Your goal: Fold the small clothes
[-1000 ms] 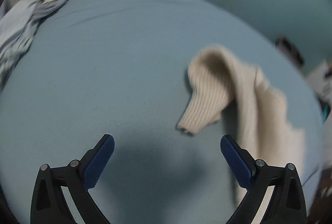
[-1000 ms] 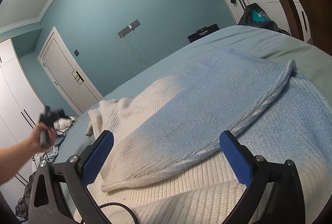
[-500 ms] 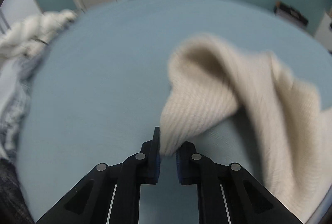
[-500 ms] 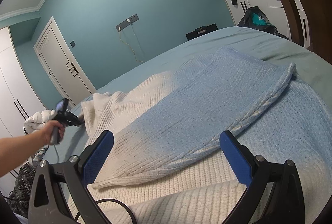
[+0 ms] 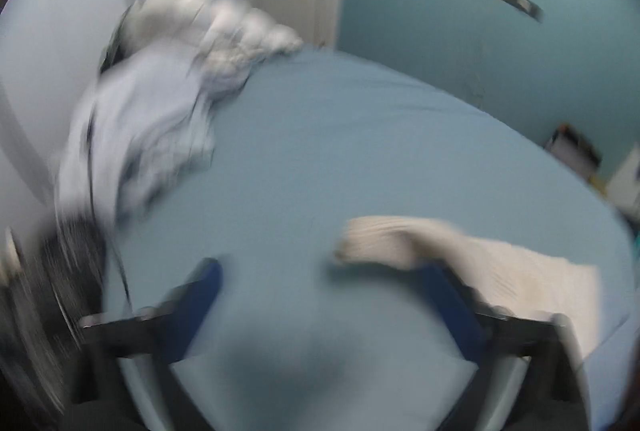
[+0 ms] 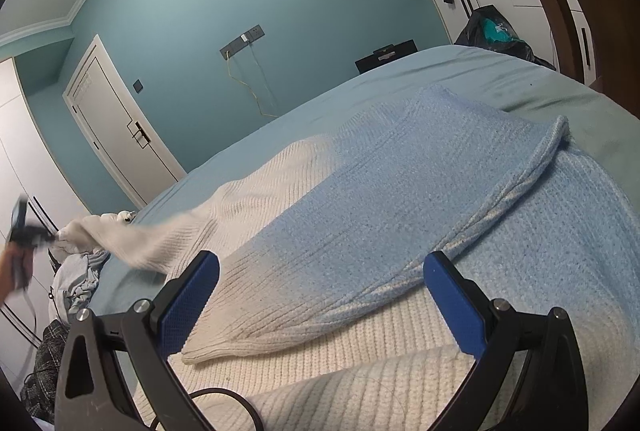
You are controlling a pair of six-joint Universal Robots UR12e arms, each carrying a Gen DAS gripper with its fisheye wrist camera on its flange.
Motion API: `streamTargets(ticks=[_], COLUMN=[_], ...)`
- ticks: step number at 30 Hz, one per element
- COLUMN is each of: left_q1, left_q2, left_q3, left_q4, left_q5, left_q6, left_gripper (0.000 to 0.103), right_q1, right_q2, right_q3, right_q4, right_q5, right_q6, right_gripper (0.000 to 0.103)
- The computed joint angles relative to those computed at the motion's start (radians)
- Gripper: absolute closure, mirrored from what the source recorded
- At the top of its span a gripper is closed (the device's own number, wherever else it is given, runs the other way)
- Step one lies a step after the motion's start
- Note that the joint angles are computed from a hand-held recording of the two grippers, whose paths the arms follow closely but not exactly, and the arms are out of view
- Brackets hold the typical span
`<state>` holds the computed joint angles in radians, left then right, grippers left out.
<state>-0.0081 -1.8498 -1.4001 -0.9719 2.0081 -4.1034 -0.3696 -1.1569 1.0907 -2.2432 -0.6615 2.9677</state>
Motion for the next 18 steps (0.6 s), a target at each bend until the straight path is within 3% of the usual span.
streamTargets(ticks=[4,6,10,14,15,18], left_q1=[0.029,0.037,0.058,0.085,0.094,0.094], left_q2=[0.057,0.053,-0.004,-0.081,-0.097,-0.122], left_q3=[-0.137,-0.176,-0.178,-0.165,-0.170,-0.183], left_q4=[0.029,0.121,0.276,0.407,0.464,0.558], left_q5=[-0.227,-0.328,-0.448,-0.604,-0.614,-0.538], left_q6=[-0.133,-0.165,-0.275,-0.549,-0.648,-0.862], left_gripper=[0.000,0.000,0.000,0.001,0.001,0.001], right_q1=[0.002,0.004,0.006,0.010,0.010,0.011], right_q2=[-0.002,-0.002,-0.003,-0.005,-0.005,-0.005], right_q3=[0.002,0.001,-0.001,0.000,-0.001,-0.001], right_q4=[-0.004,0.000,0.006,0.009,0.010,0.014], right_q5=[-0.007,-0.013,-0.025,-0.040,-0.043,-0.049], right_q6=[-0.003,-0.006,-0.011,-0.018,-0.019,-0.023], right_gripper=[0.002,0.002,0.002,0.002,0.002,0.002])
